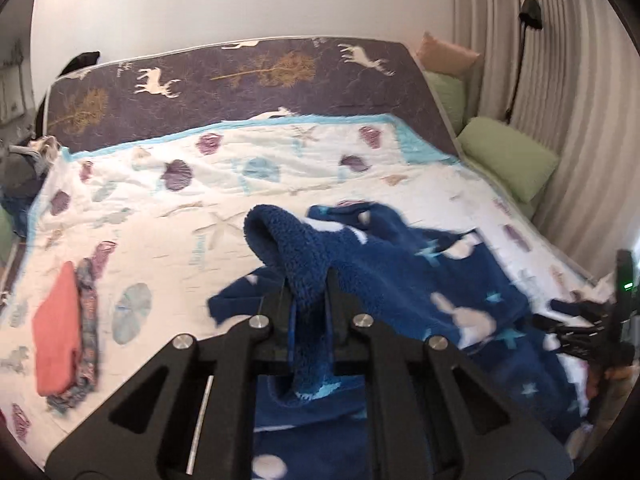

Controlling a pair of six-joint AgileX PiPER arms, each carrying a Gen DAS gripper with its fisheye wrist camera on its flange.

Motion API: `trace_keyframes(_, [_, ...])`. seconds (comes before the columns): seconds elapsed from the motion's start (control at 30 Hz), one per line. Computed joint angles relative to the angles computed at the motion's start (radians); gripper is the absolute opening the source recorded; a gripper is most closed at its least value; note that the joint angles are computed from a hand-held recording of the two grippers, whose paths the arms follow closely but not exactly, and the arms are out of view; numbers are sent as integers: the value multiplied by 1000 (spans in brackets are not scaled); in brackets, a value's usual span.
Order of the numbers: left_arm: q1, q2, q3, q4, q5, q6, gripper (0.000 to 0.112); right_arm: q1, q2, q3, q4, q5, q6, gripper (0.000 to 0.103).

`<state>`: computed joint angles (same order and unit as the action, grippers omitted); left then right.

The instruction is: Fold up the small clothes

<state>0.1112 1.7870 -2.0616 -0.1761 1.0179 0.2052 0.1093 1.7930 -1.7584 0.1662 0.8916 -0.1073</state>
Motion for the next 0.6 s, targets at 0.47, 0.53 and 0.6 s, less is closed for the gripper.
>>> trace_keyframes(0.47, [109,-2,344,25,-165,-59,40,-39,57,-5,-221,45,248,61])
trace_keyframes(0.53, [134,-43,367,-48,-181,-11,40,-55,34,6,-169,42,216,61])
trace_keyframes(0.6, [151,-67,372,-128,-185,31,41,-69,1,23,-78,23,159,61])
